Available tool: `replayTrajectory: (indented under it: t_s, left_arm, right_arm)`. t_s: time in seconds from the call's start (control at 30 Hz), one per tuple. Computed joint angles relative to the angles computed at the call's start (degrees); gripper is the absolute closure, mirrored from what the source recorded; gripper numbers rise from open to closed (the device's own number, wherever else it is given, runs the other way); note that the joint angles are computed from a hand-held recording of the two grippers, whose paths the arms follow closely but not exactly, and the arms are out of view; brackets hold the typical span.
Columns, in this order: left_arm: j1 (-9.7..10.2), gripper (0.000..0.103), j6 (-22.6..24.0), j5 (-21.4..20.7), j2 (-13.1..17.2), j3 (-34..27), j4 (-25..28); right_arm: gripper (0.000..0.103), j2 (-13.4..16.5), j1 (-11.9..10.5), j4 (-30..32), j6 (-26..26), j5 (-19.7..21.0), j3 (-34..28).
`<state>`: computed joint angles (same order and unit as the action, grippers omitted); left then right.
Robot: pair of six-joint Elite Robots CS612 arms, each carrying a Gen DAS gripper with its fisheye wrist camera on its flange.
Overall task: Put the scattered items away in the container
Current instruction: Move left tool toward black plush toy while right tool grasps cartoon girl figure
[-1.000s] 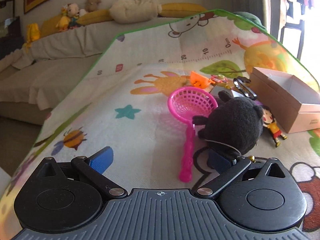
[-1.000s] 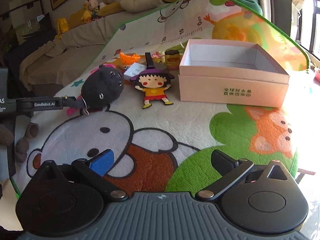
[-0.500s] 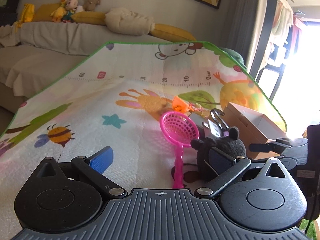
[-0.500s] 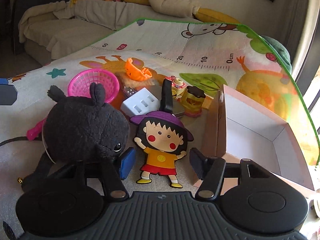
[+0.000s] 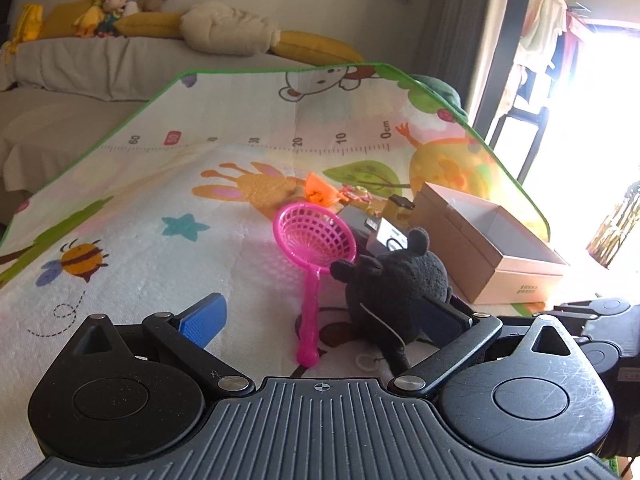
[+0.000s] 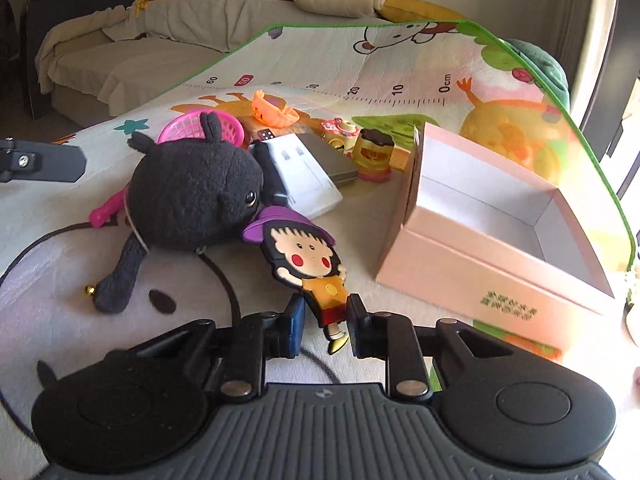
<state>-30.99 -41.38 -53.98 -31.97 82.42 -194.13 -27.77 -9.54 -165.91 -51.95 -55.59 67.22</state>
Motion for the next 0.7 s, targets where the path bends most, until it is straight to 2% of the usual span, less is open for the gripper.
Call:
replayTrajectory:
  t_s: [0.07, 0.2, 0.23, 0.27, 0.3, 0.33, 0.37, 0.4, 0.53, 0.63, 0.7]
  left_arm:
    - [-0.28, 0.0, 0.47, -0.52, -0.05, -0.21, 0.32]
    - [-0.81, 0.0, 1.2, -1.01, -0.17, -0.81, 1.34]
    - [-0.94, 0.0, 1.33, -0.99, -0.23, -0.87, 1.52]
    - [-1.06, 0.0, 1.49, -0.9, -0.31, -0.88, 1.64]
    - [-1.19, 0.0, 1.64, -0.75, -0.43, -0.84, 1.84]
    - [-1.31, 0.0, 1.66, -0.57, -0.56, -0.76, 2.12]
    - [-1.43, 0.0, 1.54, -0.37, -0.74, -0.63, 2.56]
    - [-1.54, 0.0, 1.37, -0.2, -0.93, -0.46, 3.05]
    - [-1.77, 0.0, 0.56, 0.17, -1.65, 0.37, 4.93]
    - [-1.9, 0.0, -0.05, 0.03, -2.2, 1.16, 5.87]
    - [-1.87, 0.0, -0.11, -0.7, -2.37, 1.33, 6.48]
  right_arm:
    - [0.085, -1.78, -1.07, 4.39, -1.88, 1.04, 2.17]
    - [0.085, -4.44, -2.99, 14.8, -6.56, 6.39, 4.31]
    - [0.079, -4.67, -3.39, 15.31, -6.84, 8.25, 4.64]
    - [0.056, -4.53, -3.54, 13.42, -6.25, 9.02, 4.89]
    - [0.039, -4.05, -3.55, 9.28, -4.24, 9.32, 5.19]
    - [0.016, -2.98, -3.47, 4.73, -1.36, 9.85, 4.56]
    - [0.013, -2.12, -3.38, 2.57, 0.0, 10.39, 3.75]
    - [0.013, -1.31, -2.98, 2.81, 0.35, 10.16, 2.34]
    - [0.013, 0.91, -1.62, 12.24, -1.15, 9.59, -3.5]
    - [0.013, 2.22, -0.9, 16.03, -1.28, 8.41, -6.22]
    - [0.027, 1.84, -0.98, 14.96, -1.63, 8.29, -5.34]
